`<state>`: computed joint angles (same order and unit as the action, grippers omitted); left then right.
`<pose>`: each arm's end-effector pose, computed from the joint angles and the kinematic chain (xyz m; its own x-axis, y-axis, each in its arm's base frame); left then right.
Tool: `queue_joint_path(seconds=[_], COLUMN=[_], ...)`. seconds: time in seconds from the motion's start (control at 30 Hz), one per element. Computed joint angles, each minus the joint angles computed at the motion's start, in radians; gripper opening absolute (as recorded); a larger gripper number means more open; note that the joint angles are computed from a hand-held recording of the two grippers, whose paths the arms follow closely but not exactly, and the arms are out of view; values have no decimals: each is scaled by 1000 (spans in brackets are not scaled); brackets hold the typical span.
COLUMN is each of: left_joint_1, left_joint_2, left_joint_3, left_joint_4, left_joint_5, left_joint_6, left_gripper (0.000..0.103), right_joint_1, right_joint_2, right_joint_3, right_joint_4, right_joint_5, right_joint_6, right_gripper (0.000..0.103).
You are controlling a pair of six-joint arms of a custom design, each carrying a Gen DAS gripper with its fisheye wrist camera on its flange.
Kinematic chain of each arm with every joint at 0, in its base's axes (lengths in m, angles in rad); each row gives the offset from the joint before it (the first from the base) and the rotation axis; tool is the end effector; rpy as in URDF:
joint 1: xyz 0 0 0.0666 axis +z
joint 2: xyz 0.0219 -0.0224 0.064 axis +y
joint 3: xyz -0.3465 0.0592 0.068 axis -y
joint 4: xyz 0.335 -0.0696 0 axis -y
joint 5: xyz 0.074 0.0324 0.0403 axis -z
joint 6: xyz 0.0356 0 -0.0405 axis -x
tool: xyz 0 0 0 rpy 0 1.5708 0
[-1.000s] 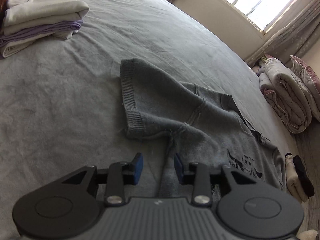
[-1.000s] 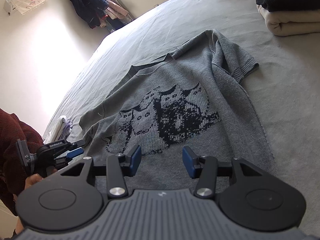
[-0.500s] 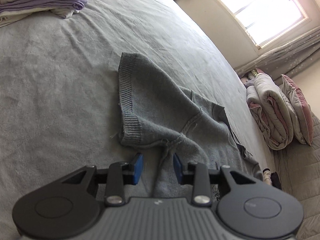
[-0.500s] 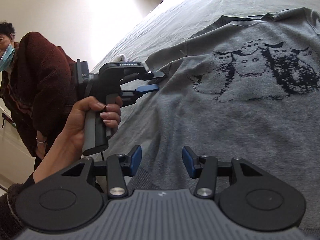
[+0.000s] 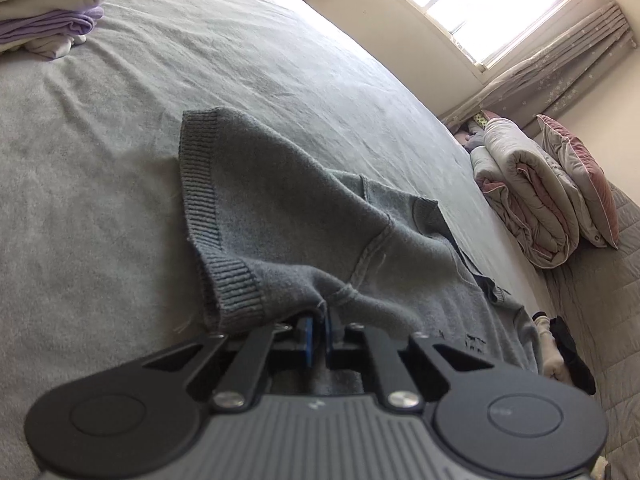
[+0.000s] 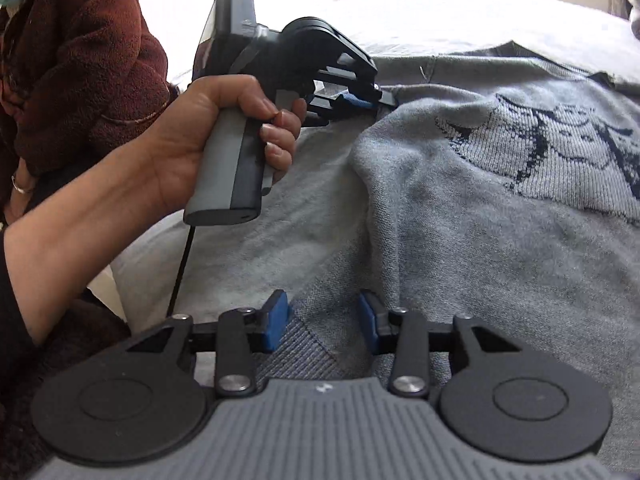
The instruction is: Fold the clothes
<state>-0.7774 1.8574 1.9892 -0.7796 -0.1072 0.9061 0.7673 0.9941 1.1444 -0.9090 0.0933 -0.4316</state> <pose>0.4331 -0.4214 0.4216 -0.7664 -0.3438 -0.5427 0.0541 0.8072 -0.5878 0.2189 0.2059 0.4329 -0.7186 -0.1144 -0.6860 -0.3764 0.8934 0.2454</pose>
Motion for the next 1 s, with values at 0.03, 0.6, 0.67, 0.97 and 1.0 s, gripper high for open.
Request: queue_joint_path(seconds=[0.03, 0.6, 0.67, 0.97, 1.0], left_joint_1=[-1, 6, 9, -19, -24], left_joint_2=[3, -48, -38, -61, -76], left_joint_3=[7, -15, -2, 22, 10], left_joint_4=[-2, 83, 54, -76, -73], left_joint_5=[-20, -194, -201, -235, -239], left_joint_6=[-9, -111, -112, -93, -87], left_gripper=[4, 4, 4, 43, 46], right_joint_1=[6, -105, -100, -231, -261], right_joint_2=[-6, -19, -7, -94, -118], right_joint_3=[-5, -61, -57, -69, -74], right_joint_4=[2, 229, 226, 84, 73], right_joint_5=[8, -357, -347, -435, -436], right_joint_6=[7, -241, -232, -173, -152], right_gripper=[21, 6, 7, 40, 57])
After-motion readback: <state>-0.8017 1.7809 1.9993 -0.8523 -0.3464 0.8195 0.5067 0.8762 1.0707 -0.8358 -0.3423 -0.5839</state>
